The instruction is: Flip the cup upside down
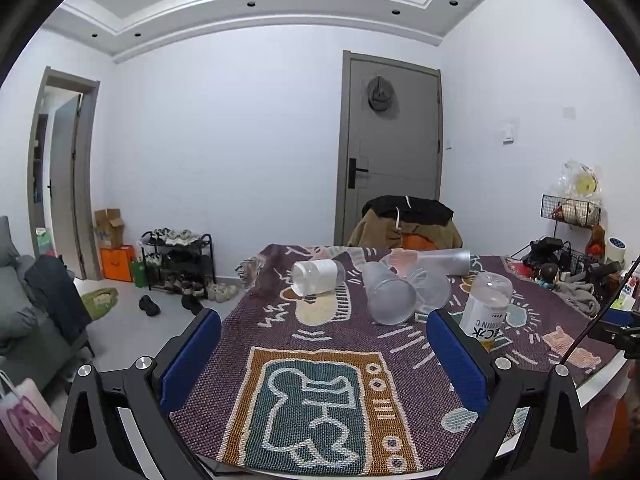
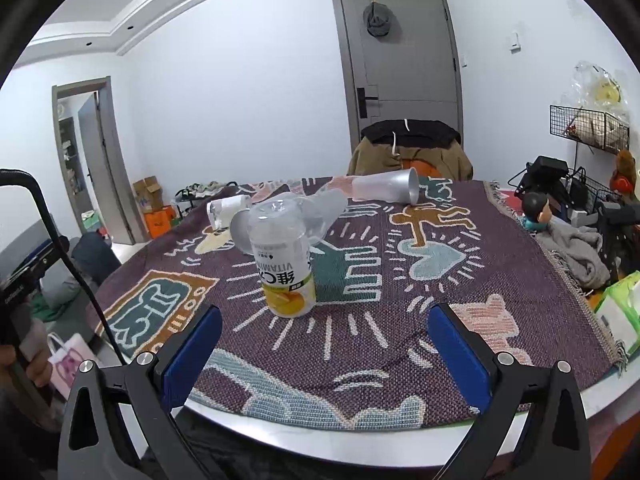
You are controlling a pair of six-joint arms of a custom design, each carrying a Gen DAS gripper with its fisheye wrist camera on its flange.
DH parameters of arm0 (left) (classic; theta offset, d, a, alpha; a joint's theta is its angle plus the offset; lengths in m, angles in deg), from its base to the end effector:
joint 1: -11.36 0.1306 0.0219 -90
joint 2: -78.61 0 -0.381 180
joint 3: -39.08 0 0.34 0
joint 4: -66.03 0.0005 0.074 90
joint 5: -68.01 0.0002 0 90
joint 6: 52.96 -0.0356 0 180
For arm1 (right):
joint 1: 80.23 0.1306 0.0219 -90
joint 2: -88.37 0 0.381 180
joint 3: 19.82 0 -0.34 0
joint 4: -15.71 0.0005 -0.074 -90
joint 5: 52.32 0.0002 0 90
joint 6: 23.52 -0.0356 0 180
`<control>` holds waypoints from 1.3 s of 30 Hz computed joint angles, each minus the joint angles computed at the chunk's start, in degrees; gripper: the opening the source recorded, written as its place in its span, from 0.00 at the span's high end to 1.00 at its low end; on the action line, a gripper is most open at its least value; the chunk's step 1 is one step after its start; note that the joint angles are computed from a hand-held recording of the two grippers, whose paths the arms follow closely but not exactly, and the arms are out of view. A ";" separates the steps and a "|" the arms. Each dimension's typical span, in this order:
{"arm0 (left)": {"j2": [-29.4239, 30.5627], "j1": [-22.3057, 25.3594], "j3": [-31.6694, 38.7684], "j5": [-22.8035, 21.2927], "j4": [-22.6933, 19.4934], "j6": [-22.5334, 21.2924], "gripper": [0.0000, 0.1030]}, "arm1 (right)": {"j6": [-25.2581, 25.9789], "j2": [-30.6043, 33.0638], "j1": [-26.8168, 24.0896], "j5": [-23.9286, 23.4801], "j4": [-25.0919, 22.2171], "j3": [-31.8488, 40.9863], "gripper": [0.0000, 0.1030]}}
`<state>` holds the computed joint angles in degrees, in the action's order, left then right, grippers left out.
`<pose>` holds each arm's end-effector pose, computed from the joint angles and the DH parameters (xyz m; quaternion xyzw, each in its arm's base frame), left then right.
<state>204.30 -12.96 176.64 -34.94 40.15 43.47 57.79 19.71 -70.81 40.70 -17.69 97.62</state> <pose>0.6248 -0.2742 0.4835 0.0532 0.7843 -0.0765 0.6133 0.5882 0.0952 0.4712 0.0083 0.8538 0.0596 0.5171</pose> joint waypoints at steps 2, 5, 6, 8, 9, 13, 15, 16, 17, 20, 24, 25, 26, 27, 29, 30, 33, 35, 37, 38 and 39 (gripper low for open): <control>-0.03 0.03 -0.06 -0.01 0.08 -0.01 0.00 | 0.00 -0.04 0.02 0.00 0.04 -0.07 0.00; -0.12 -0.01 -0.23 -0.07 0.17 -0.08 0.00 | 0.19 -0.09 0.11 0.38 0.18 -0.17 0.00; -0.10 0.00 -0.20 0.00 0.10 -0.08 0.00 | 0.40 -0.15 0.18 0.55 0.30 -0.26 0.00; -0.14 -0.02 -0.20 0.03 -0.11 0.03 0.00 | 0.64 -0.12 0.29 0.61 0.28 -0.21 0.00; -0.15 0.00 -0.19 0.08 -0.23 0.10 0.00 | 0.69 -0.08 0.33 0.52 0.24 -0.18 0.00; -0.09 -0.02 0.02 0.17 -0.40 0.21 0.00 | 0.86 0.14 0.43 0.30 -0.17 0.15 0.00; -0.12 -0.03 0.00 0.17 -0.46 0.23 0.00 | 0.92 0.13 0.50 0.31 -0.16 0.08 0.00; -0.14 -0.02 -0.04 0.19 -0.48 0.22 0.00 | 0.95 0.12 0.51 0.28 -0.14 0.06 0.00; -0.19 -0.05 -0.11 0.14 -0.49 0.23 0.00 | 0.99 0.12 0.54 0.27 -0.16 0.10 0.00; -0.21 -0.05 -0.13 0.20 -0.47 0.30 0.00 | 1.12 0.12 0.57 0.26 -0.14 0.17 0.00; -0.23 -0.07 -0.38 0.05 -0.19 0.40 0.00 | 1.01 0.11 0.61 0.25 -0.21 0.22 0.00; -0.21 -0.06 -0.37 0.08 -0.22 0.41 0.00 | 1.03 0.11 0.61 0.31 -0.15 0.19 0.00; -0.22 -0.05 -0.36 0.14 -0.27 0.43 0.00 | 1.08 0.13 0.60 0.37 -0.16 0.21 0.00; -0.18 -0.07 -0.32 0.10 -0.29 0.45 0.00 | 1.05 0.17 0.63 0.43 -0.26 0.30 0.00; -0.17 -0.08 -0.32 0.04 -0.25 0.41 0.00 | 1.02 0.10 0.59 0.31 -0.11 0.15 0.00; -0.16 -0.09 -0.28 0.00 -0.32 0.38 0.00 | 0.98 0.08 0.62 0.30 -0.07 0.12 0.00; -0.17 -0.10 -0.41 -0.30 -0.16 0.35 0.00 | 1.08 0.05 0.63 -0.02 0.02 0.06 0.00; -0.15 -0.09 -0.41 -0.18 -0.26 0.47 0.00 | 1.19 0.05 0.76 0.11 -0.01 0.04 0.00; -0.05 -0.07 -0.28 -0.17 -0.37 0.53 0.00 | 1.34 0.06 0.79 0.13 0.12 0.02 0.00; -0.10 -0.09 -0.38 -0.23 -0.29 0.48 0.00 | 1.41 0.13 0.80 0.15 0.15 0.09 0.00; -0.06 -0.05 -0.28 -0.12 -0.37 0.50 0.00 | 1.51 0.12 0.85 0.23 0.18 0.08 0.00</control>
<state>204.25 -13.01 176.36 -35.06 39.78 43.97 59.30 19.83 -69.96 40.93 -17.51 97.70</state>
